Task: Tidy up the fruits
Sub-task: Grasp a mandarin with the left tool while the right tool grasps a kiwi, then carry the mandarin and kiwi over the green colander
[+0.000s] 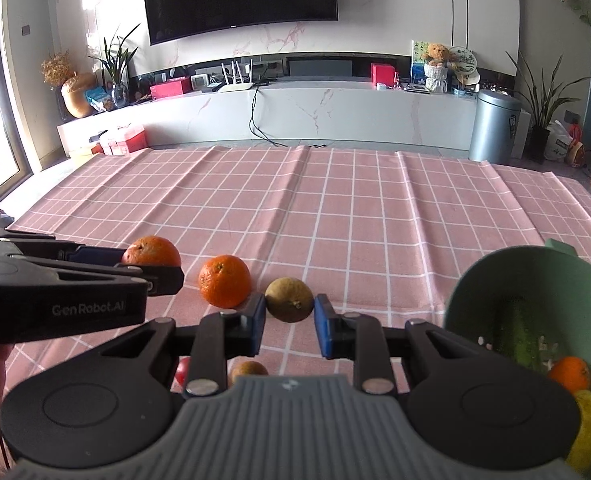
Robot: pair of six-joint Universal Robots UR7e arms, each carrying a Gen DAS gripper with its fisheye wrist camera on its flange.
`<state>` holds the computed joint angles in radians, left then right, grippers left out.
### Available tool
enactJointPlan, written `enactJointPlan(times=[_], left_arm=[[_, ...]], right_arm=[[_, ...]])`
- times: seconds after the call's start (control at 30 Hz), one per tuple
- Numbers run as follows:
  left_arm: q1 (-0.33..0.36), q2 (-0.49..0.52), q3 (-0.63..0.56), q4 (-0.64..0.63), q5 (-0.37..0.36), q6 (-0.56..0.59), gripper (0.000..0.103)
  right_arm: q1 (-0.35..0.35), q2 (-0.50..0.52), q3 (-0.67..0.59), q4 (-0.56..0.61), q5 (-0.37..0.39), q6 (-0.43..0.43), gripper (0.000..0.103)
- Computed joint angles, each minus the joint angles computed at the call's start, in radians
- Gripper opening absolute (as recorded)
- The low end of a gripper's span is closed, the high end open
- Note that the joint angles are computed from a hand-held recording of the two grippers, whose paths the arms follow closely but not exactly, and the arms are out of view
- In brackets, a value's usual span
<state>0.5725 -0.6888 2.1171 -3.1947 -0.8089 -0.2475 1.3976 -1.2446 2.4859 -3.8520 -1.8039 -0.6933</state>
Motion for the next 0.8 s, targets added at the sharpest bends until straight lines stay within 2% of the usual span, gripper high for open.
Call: enactJointPlan(times=[0.23,0.37,0.53,0.67,0.8], left_arm=[[-0.079,-0.007,0.008,0.035,-0.048,-0.074,0.047],[-0.122,0.004,0.007,0.049,-0.065,-0.093,0.047],[-0.159,0.021,-0.011,0.043,-0.108,-0.087,0.047],[-0.157,0.034,-0.033,0.022,-0.200,-0.088,0.047],[-0.158,0.067,-0.081,0.048,-0.241,-0.071,0.047]], right_arm=[[-0.002,-0.153,0.078,0.020,-0.002,-0.003,0.022],[-0.039,-0.280,0.139,0.047,0.012,0.003,0.022],[-0.118,-0.460,0.199,0.138,0.054,0.010,0.022],[-0.207,-0.644,0.213,0.312,0.109,0.023,0.022],[-0.295,-0.769,0.209,0.427,0.150,0.034,0.022]])
